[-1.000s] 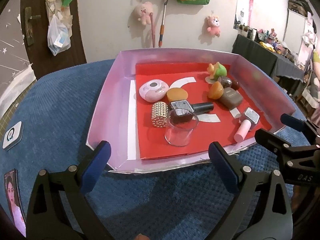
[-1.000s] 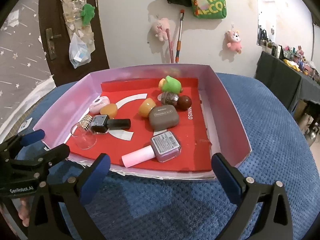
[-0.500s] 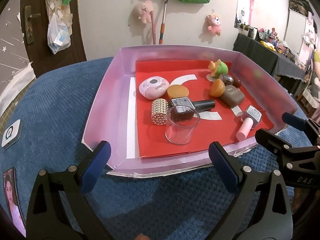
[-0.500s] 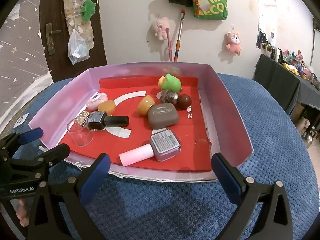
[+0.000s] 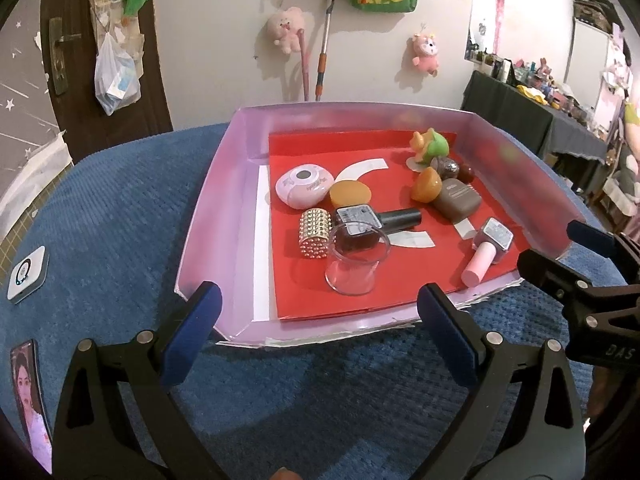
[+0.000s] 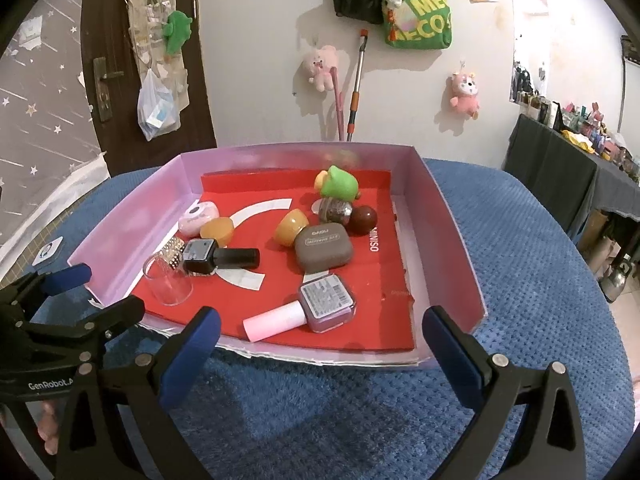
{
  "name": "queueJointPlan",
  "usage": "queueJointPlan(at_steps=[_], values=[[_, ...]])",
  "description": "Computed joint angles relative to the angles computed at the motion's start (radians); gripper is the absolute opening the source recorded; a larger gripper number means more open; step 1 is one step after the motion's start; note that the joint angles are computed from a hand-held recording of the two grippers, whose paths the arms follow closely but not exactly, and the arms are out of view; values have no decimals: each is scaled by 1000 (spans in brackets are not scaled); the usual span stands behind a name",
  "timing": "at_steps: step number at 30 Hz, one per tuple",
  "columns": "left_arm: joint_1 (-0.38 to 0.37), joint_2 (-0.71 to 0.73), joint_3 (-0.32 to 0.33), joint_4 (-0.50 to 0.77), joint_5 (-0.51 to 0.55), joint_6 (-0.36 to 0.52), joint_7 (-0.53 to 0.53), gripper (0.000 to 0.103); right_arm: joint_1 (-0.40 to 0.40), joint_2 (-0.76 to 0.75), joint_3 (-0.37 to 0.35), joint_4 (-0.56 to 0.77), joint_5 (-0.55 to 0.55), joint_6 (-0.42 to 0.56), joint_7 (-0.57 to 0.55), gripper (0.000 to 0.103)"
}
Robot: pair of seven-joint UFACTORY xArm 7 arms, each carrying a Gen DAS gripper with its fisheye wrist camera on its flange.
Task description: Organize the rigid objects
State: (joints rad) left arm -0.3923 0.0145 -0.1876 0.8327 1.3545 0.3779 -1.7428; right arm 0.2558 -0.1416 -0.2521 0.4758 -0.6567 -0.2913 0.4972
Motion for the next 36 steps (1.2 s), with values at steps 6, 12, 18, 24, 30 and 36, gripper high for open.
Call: queueJointPlan(at_steps=[6,12,18,24,30,36], values=[[-5,-18,-8,-10,-6,7,1,100,5,-27,-8,-17,4,4,-11,103],[-5,-43,-21,-31,-6,11,-11,100,54,-74,-55,-50,35,15,-57,103],[-5,-67,-37,-62,-12,7,-28,100,78,-139,-71,-106,99,28,-131,103],[-10,-71,-51,-97,-21,-3,-47,100,99,-191,-94,-170,156,46,-201,103],[-20,-46,-51,-109,-34,-20,-47,100,150,-194,-144,-202,211,76,-266,103],[-30,-25,-41,-111,-41,-38,-48,100,188,-181,-173,-222,273,85,-330,103]])
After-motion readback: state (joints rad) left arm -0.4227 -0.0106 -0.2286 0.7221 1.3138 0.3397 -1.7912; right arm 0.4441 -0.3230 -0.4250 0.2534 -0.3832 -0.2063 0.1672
